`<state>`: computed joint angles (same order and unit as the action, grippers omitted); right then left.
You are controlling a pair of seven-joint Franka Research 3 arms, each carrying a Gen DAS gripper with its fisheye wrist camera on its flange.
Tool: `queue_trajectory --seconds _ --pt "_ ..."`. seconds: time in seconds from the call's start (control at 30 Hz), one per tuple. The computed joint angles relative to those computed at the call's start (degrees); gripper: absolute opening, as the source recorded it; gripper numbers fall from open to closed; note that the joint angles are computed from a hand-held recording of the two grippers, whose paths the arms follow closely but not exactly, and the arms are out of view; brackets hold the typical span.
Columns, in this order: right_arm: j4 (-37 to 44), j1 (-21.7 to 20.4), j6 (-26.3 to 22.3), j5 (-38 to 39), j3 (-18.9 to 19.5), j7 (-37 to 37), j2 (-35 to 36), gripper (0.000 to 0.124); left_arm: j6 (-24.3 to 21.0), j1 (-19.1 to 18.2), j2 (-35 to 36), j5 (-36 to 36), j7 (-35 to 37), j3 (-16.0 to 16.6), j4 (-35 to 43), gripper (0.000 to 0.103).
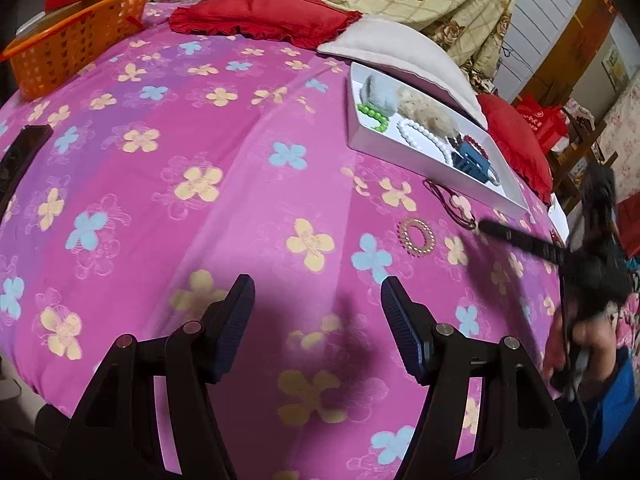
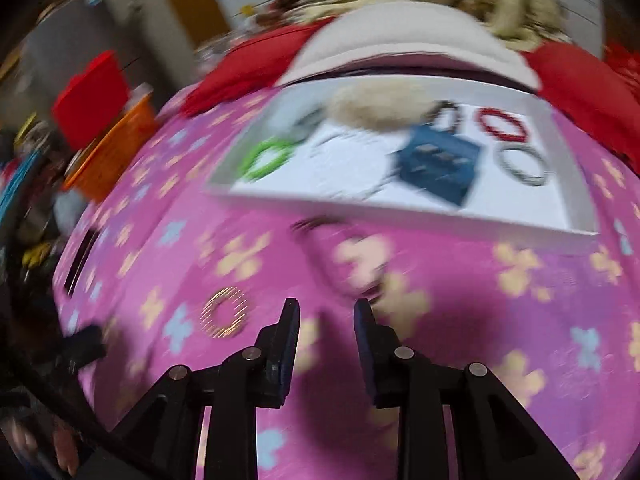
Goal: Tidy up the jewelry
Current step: 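Grasp the gold coil hair tie with the left tool while the right grasps the pink-bobble hair tie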
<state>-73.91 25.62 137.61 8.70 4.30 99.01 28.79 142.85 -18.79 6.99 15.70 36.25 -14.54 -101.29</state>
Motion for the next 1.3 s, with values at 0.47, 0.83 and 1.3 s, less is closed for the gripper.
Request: queue_trajectory --seconds 0.47,0.83,1.3 --pt "22.1 2.8 -9.4 -7.0 -3.2 -0.1 14.2 0.035 -5.7 -3.4 14.1 1.6 9.7 0.1 18.4 0.066" --pt "18.4 4.7 -5.2 -11.2 -4.7 -1.8 13.0 0.035 -11.2 -6.0 26.9 -1.6 19.6 0.9 36.2 0.064" --pt "6.4 3.5 0.7 -9.7 -3.6 -0.1 5.5 0.035 -8.5 -6.3 26.3 -5.0 20.9 1.1 34.8 0.002"
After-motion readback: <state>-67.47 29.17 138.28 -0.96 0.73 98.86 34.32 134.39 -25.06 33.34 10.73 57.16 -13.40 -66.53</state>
